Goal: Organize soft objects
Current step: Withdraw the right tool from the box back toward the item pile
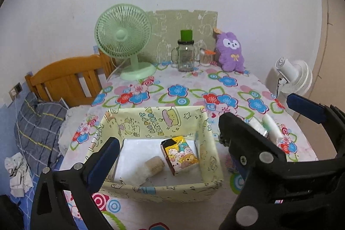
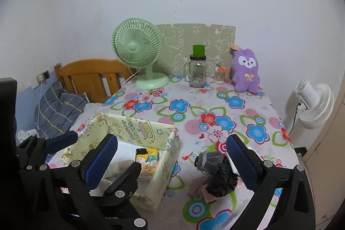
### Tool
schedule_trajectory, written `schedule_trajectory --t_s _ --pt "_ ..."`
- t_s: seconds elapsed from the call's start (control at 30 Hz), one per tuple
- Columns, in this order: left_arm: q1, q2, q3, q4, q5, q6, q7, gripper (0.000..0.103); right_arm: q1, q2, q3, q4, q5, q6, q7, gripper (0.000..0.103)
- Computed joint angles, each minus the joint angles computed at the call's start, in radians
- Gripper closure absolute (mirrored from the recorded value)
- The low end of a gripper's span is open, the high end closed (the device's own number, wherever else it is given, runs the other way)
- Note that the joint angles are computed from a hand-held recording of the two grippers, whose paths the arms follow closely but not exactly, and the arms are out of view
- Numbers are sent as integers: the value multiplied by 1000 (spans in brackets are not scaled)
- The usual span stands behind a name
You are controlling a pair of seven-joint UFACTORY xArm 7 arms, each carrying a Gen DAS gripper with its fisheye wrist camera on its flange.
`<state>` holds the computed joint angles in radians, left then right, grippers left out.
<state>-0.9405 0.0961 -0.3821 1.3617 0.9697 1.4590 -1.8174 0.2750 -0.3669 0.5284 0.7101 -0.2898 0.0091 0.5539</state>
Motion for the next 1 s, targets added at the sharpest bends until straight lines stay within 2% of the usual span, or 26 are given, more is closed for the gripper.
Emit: schedule_trajectory --t_s 0.23,0.43,0.63,1.0 --pt "-31 40 1 51 20 3 -6 0 43 -77 -54 -68 39 -25 -29 0" --pt "-95 101 16 107 89 48 -19 0 96 -131 -112 -134 79 -47 -82 0" --pt "-133 144 46 150 96 26 -8 0 136 -186 -160 -202 128 -57 -118 0" --pt "-197 242 108 249 105 -12 6 0 125 -256 -186 -278 161 -37 -156 0"
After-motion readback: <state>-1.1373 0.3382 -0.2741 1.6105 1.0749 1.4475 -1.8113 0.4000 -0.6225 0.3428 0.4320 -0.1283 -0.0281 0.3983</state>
